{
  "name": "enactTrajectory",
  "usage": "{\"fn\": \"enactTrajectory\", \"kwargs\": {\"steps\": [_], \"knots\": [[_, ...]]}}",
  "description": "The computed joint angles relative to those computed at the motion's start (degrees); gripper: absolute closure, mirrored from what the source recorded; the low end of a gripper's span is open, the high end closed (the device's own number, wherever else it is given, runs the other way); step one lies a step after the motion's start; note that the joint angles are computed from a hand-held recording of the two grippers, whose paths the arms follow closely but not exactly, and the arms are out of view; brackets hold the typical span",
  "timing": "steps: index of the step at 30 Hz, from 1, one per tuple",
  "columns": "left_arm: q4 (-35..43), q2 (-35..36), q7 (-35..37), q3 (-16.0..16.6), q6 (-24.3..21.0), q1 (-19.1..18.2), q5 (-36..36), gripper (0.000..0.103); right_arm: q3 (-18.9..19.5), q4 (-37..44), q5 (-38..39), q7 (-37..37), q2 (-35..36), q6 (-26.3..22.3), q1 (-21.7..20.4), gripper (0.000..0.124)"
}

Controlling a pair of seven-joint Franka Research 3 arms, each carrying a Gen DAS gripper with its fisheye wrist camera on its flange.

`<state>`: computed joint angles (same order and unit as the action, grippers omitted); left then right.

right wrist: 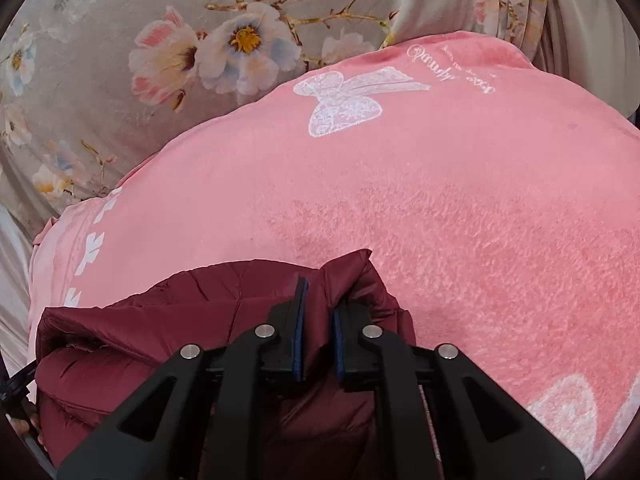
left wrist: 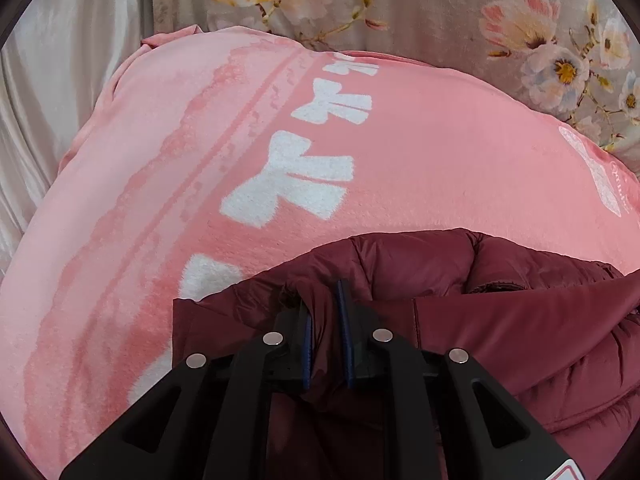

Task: Fold large clothes
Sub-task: 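Lift the held edge with both grippers and fold it over the jacket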

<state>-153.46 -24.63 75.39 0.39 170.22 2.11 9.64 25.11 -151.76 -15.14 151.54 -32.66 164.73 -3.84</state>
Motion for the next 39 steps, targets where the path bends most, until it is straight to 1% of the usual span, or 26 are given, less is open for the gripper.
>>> {"fn": "enactTrajectory", "kwargs": {"steps": [2, 4, 5, 7, 8, 9, 10, 11, 12, 13, 14, 15, 17, 18, 20, 22, 25, 26, 28, 29, 30, 31, 32, 34, 36, 39], "knots": [[-0.08, -0.29, 2.09, 2.98, -0.05, -2.86, -2.48, 0.088, -1.54, -0.46, 0.90, -0.91, -0.30, 0.77, 1.30, 0.112], [-0.12, -2.36, 5.97, 8.05, -1.94, -7.25, -7.31, 0.086, -3.96, -2.39, 2.79, -2.27, -2.41, 3.88, 3.24, 0.107], [-0.25, -3.61, 7.56, 9.64, -2.77, -8.58, -9.44, 0.086, -6.00, -3.93, 4.62, -3.57, -4.06, 6.46, 4.97, 0.101], [-0.84, -8.25, 13.42, 16.16, -4.10, -13.87, -15.79, 0.084, -7.83, -6.04, 7.28, -4.77, -7.46, 9.21, 6.65, 0.088], [-1.04, -10.53, 15.51, 18.44, -4.74, -15.53, -18.20, 0.083, -7.12, -6.84, 7.99, -4.60, -9.82, 9.16, 5.90, 0.077], [-1.21, -13.98, 17.82, 21.22, -5.84, -17.30, -20.80, 0.082, -6.40, -7.58, 8.39, -4.83, -12.60, 8.79, 5.16, 0.070], [-1.27, -15.93, 18.95, 22.04, -6.19, -17.59, -22.20, 0.081, -6.57, -8.13, 8.77, -5.90, -14.45, 8.96, 5.31, 0.069], [-1.17, -17.09, 20.24, 21.46, -6.53, -16.67, -24.07, 0.077, -6.34, -8.35, 9.12, -6.77, -15.92, 8.51, 5.17, 0.067], [-1.53, -18.59, 18.25, 19.46, -5.96, -13.74, -22.77, 0.057, -5.83, -7.96, 9.28, -7.80, -17.10, 6.73, 4.91, 0.064], [-2.33, -19.45, 16.07, 15.94, -3.84, -9.57, -21.92, 0.038, -5.57, -7.38, 9.59, -8.96, -17.23, 5.18, 4.97, 0.062], [-3.27, -20.49, 14.40, 13.51, -1.28, -6.67, -20.98, 0.033, -5.32, -6.39, 9.80, -10.38, -16.66, 3.40, 5.05, 0.062], [-3.73, -21.31, 14.06, 12.73, 0.86, -5.63, -19.84, 0.026, -4.65, -5.93, 10.30, -10.98, -16.05, 2.79, 4.73, 0.062], [-2.22, -20.04, 13.48, 12.00, -0.46, -4.69, -17.33, 0.022, -4.37, -3.33, 11.09, -13.10, -11.92, 0.94, 4.90, 0.062], [-0.62, -17.99, 13.00, 11.26, -2.86, -4.09, -16.09, 0.022, -4.03, -2.28, 11.19, -13.77, -9.73, 0.82, 4.70, 0.062], [2.05, -14.15, 13.67, 11.59, -7.55, -5.02, -15.08, 0.022, -4.48, 1.36, 11.04, -16.20, -3.61, -0.05, 5.14, 0.062], [4.29, -9.29, 14.92, 12.01, -11.11, -6.49, -15.94, 0.022, -3.39, 4.14, 9.73, -16.05, 0.20, -2.25, 3.77, 0.062], [5.27, -4.84, 17.78, 12.32, -12.41, -8.34, -19.62, 0.023, -4.56, 7.85, 7.89, -16.27, 6.17, -5.15, 4.38, 0.062], [4.92, -3.96, 18.17, 11.62, -12.02, -8.04, -20.36, 0.023, -5.52, 8.30, 7.65, -16.21, 7.13, -5.70, 5.15, 0.062], [5.24, -2.06, 18.68, 10.36, -11.63, -7.46, -21.51, 0.033, -8.00, 9.31, 8.06, -16.63, 9.57, -5.99, 7.07, 0.062], [5.70, -0.78, 18.84, 9.81, -11.65, -7.34, -22.09, 0.036, -9.79, 9.36, 9.18, -17.78, 10.38, -5.41, 8.72, 0.069], [5.81, -0.14, 18.66, 8.95, -11.45, -6.66, -22.15, 0.044, -10.50, 9.45, 9.44, -18.03, 10.60, -5.65, 9.44, 0.083], [5.86, 0.33, 18.39, 8.14, -11.11, -5.97, -22.07, 0.053, -10.76, 9.67, 9.20, -17.90, 10.66, -6.24, 9.66, 0.091], [5.96, 0.70, 18.56, 7.77, -10.87, -5.74, -22.25, 0.060, -11.07, 9.76, 9.09, -17.86, 10.53, -6.62, 9.96, 0.114], [6.28, 0.79, 19.58, 7.84, -10.98, -5.93, -23.21, 0.084, -11.74, 8.47, 9.72, -17.44, 8.30, -5.85, 10.57, 0.119], [5.96, -0.62, 21.30, 8.60, -11.22, -6.59, -24.99, 0.091, -10.20, 6.46, 8.16, -14.99, 3.72, -5.35, 8.82, 0.120], [5.13, -2.63, 23.14, 9.33, -10.87, -7.29, -26.45, 0.093, -9.93, 2.66, 9.40, -13.51, -3.99, -5.51, 8.24, 0.120]]}}
